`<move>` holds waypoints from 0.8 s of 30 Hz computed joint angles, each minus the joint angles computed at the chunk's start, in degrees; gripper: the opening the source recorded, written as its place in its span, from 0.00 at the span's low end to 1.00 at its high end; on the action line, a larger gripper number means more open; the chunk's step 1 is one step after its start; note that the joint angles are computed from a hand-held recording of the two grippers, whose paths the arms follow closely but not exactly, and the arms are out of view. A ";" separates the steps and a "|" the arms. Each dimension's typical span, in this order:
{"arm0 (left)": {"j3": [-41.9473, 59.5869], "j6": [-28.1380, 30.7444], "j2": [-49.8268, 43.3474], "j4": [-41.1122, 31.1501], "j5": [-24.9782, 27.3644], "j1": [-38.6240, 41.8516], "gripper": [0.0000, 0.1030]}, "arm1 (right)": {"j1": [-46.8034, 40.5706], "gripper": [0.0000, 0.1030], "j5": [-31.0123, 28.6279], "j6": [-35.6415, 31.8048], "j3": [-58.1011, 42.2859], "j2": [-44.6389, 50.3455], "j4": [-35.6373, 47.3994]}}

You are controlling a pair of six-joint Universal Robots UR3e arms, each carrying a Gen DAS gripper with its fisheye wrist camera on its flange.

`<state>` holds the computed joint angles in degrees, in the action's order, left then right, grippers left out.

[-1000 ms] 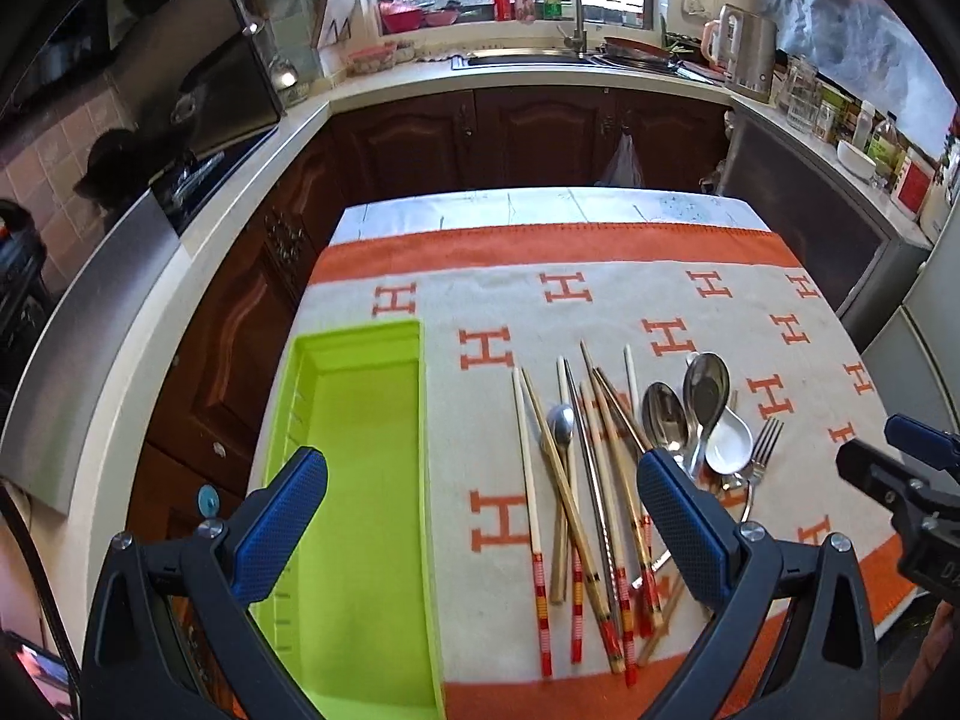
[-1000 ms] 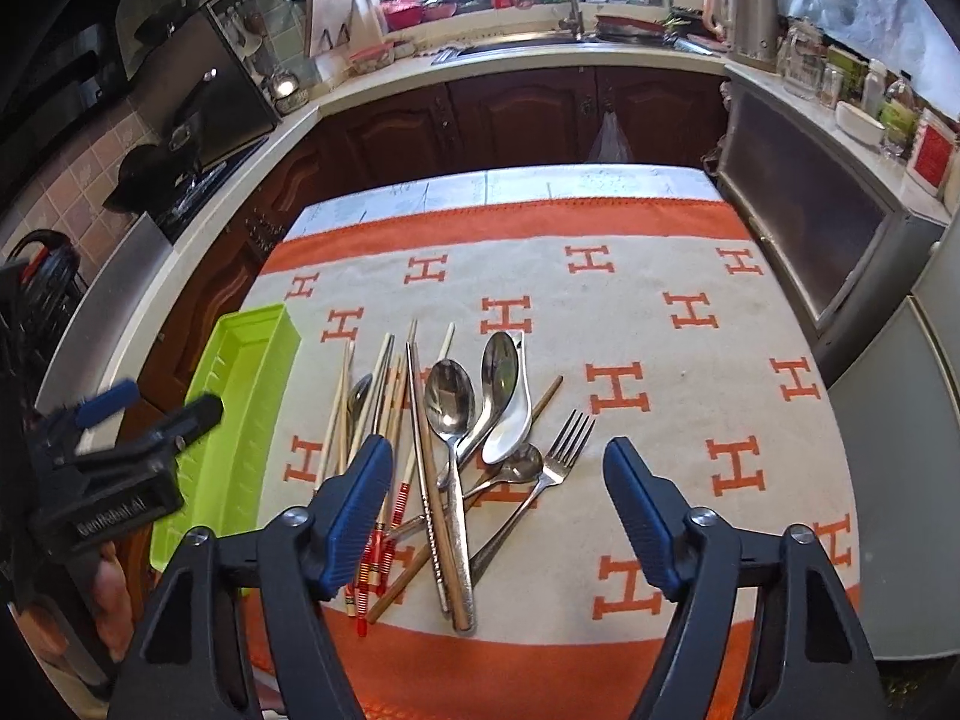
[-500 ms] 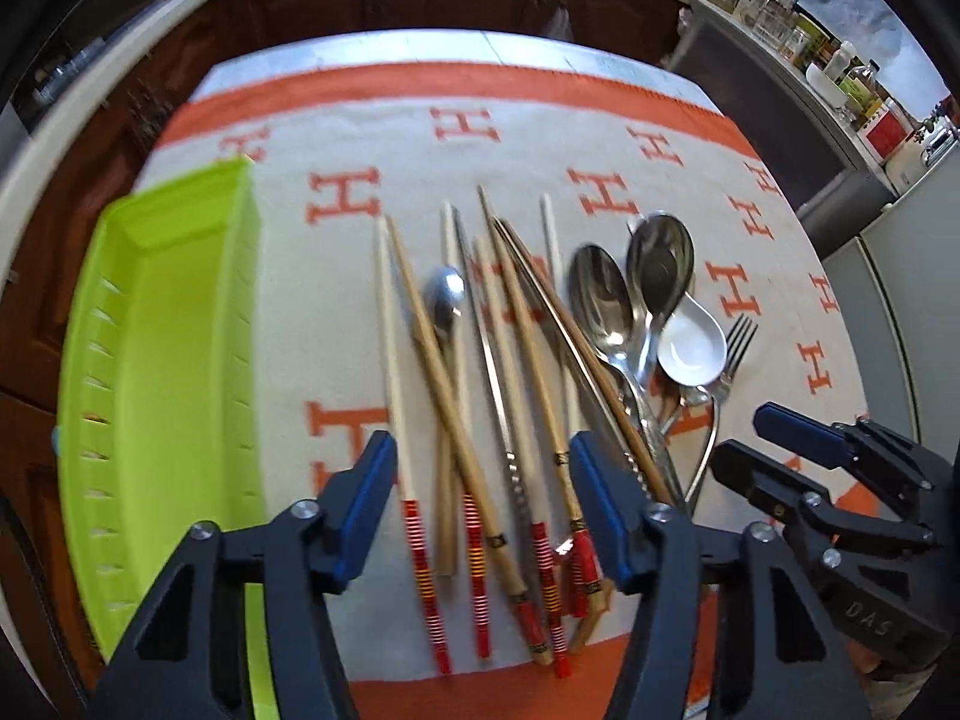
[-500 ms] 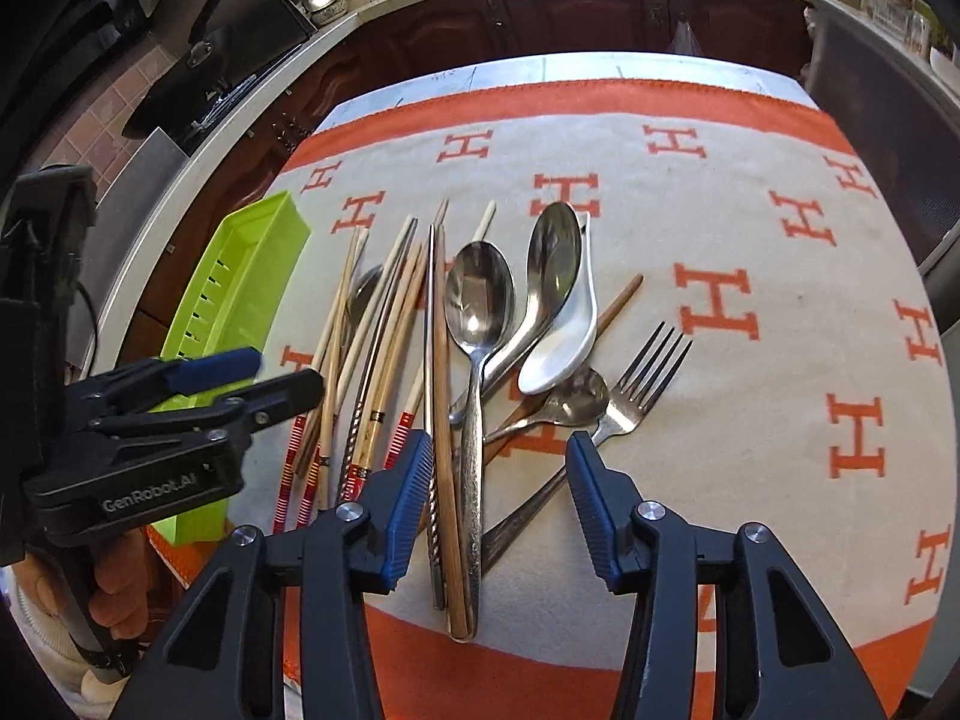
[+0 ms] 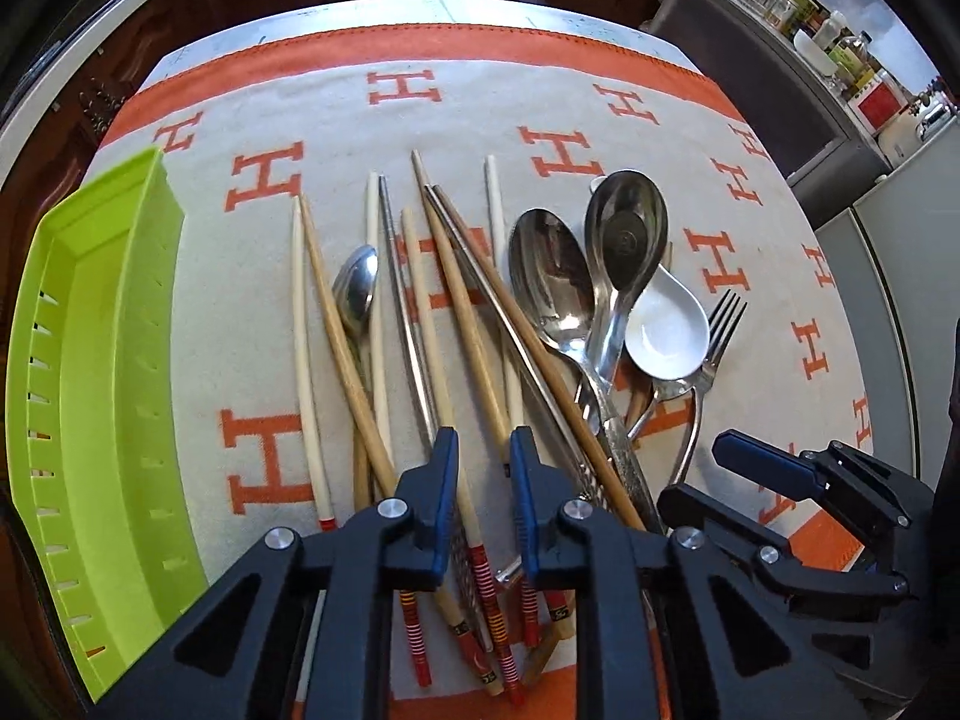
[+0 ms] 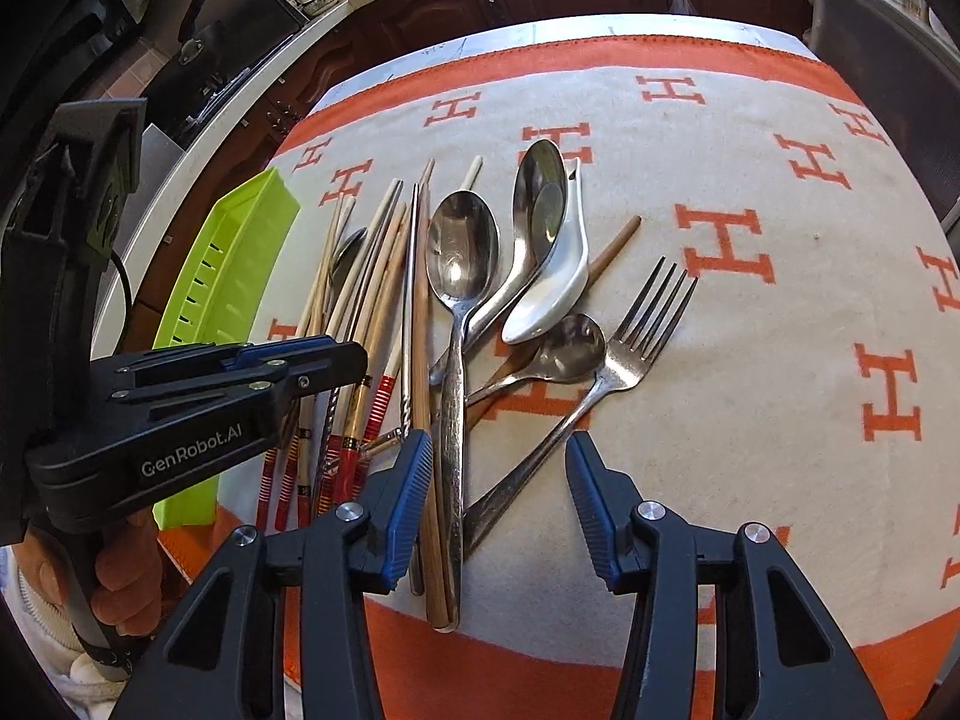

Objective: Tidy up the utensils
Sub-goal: 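Reach the left tool down and grasp one wooden chopstick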

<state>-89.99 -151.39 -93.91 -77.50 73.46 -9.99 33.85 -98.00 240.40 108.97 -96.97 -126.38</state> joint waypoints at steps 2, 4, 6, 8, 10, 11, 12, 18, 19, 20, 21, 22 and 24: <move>0.74 0.07 -0.82 -0.69 0.59 -0.52 0.14 | 0.14 0.47 0.00 0.06 0.48 -0.48 -0.16; 1.41 -0.20 -1.94 -1.10 0.74 -0.95 0.12 | 0.22 0.47 -0.08 -0.02 0.63 -0.68 -0.33; 1.61 -0.68 -3.00 -1.08 0.57 -1.31 0.11 | 0.34 0.47 -0.20 -0.10 0.52 -0.58 -0.51; 1.53 -1.10 -3.67 -0.62 0.22 -1.61 0.10 | 0.39 0.47 -0.16 -0.07 0.66 -0.52 -0.85; 0.33 -1.41 -3.33 1.55 0.33 -2.00 0.09 | 0.36 0.47 0.01 -0.12 0.66 -0.35 -1.13; -0.06 -1.54 -3.25 2.17 0.14 -1.88 0.08 | 0.47 0.47 0.02 -0.07 0.62 -0.30 -1.23; -0.19 -1.45 -3.23 2.28 -0.11 -1.58 0.07 | 0.56 0.47 0.01 -0.07 0.40 -0.15 -1.21; -2.07 -1.06 -0.56 2.57 -1.78 1.71 0.04 | 0.94 0.37 -0.14 -1.62 -1.35 1.36 -1.80; -2.29 -0.67 0.19 2.12 -2.20 2.58 0.04 | 0.75 0.36 0.17 -2.14 -1.48 1.67 -2.41; -2.27 -0.37 0.79 1.47 -2.52 3.38 0.04 | 0.52 0.33 0.54 -2.69 -1.82 2.13 -2.93; -2.39 0.16 1.87 0.37 -3.14 4.67 0.04 | 0.31 0.31 0.81 -3.06 -2.11 2.49 -3.37; -2.07 0.73 2.42 -0.77 -3.59 5.68 0.04 | 0.01 0.30 1.22 -3.50 -2.32 2.87 -4.06; -1.37 2.50 4.46 -3.93 -5.29 8.46 0.04 | -1.18 0.27 2.78 -4.29 -2.36 3.47 -5.90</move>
